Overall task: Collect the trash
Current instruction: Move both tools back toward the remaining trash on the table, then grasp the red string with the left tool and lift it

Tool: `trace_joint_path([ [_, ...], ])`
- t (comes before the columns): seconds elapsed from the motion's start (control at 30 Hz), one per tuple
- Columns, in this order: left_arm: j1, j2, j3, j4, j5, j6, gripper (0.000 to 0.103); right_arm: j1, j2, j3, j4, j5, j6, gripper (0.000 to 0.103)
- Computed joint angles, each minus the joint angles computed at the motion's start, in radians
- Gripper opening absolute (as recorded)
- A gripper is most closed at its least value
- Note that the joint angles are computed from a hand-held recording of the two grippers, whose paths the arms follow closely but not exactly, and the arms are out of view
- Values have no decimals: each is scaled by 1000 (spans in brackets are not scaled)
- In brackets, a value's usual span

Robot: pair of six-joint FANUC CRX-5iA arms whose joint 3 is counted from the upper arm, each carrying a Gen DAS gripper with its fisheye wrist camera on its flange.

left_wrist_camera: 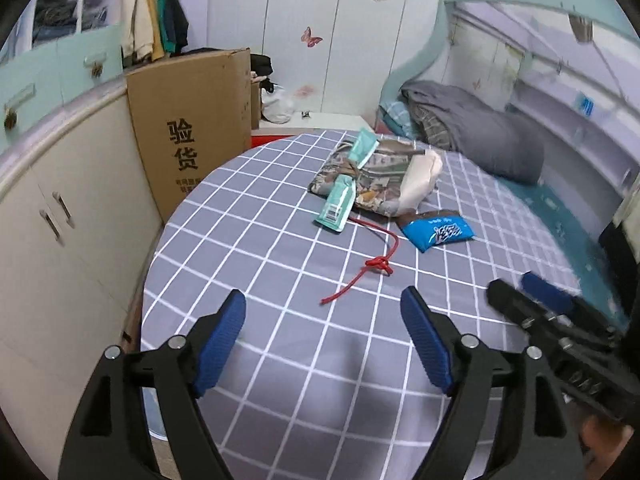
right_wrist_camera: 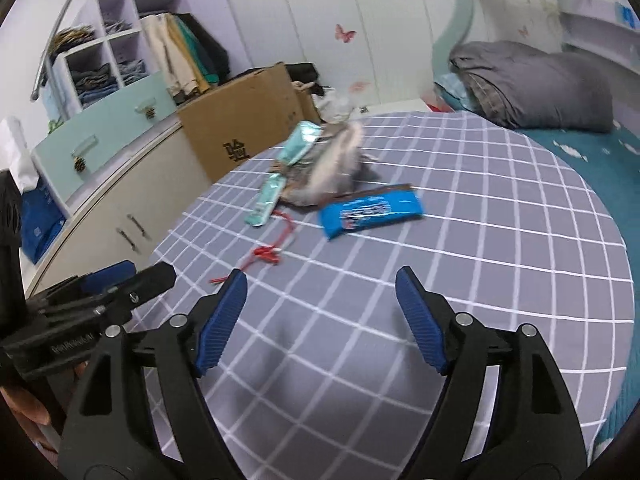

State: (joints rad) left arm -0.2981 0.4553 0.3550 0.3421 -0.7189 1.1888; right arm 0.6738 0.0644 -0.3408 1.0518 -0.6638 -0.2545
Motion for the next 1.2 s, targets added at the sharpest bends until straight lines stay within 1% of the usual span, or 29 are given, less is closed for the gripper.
trace_joint_path([
  [0.03, -11, 9, 23, -38, -7, 28, 78, -6, -5, -4, -4, -1, 0, 80],
  [0.1, -19, 24, 49, -68, -21, 50, 80, -10, -7, 2, -35, -9, 25, 81],
  [0.23, -42, 67, 126, -139, -73, 118, 80, -32, -15, -3, -65, 7, 51, 81],
  [0.43, -58, 119, 210, -168, -137, 137, 80, -54, -29, -32, -49, 32, 36, 82],
  [0.5, -69, 134, 231, -182, -142, 139, 80, -64, -32, -41, -50, 43, 22, 82],
  [0.57, -81, 153, 264, -213, -160, 149, 80, -73, -32, -38, -87, 55, 34, 82],
  [0.63, -85, 170, 287, -212, -173, 135, 80, -79, -32, -33, -124, 64, 52, 82],
  [0.7, -89, 188, 313, -219, -183, 131, 80, -78, -30, -27, -137, 59, 65, 82],
  [0.83, -91, 236, 379, -198, -231, 127, 80, -82, -25, -18, -133, 45, 78, 82],
  [0.87, -94, 250, 401, -207, -241, 131, 80, -85, -23, -15, -135, 41, 81, 82],
  [0.93, -98, 271, 432, -210, -248, 126, 70, -90, -18, -5, -151, 35, 100, 83],
  [1.0, -99, 296, 469, -202, -273, 117, 53, -94, -8, 12, -170, 25, 123, 83],
  [1.07, -101, 313, 491, -197, -282, 95, 43, -98, 5, 31, -192, 17, 153, 83],
  [1.1, -99, 314, 485, -178, -274, 66, 28, -99, 14, 46, -208, 9, 175, 83],
  [1.13, -95, 320, 489, -151, -279, 35, 16, -99, 26, 66, -232, -5, 209, 86],
  [1.17, -89, 333, 511, -132, -304, 25, 7, -97, 44, 97, -267, -25, 261, 86],
  [1.2, -83, 337, 515, -109, -315, 23, 6, -96, 55, 114, -279, -32, 288, 87],
])
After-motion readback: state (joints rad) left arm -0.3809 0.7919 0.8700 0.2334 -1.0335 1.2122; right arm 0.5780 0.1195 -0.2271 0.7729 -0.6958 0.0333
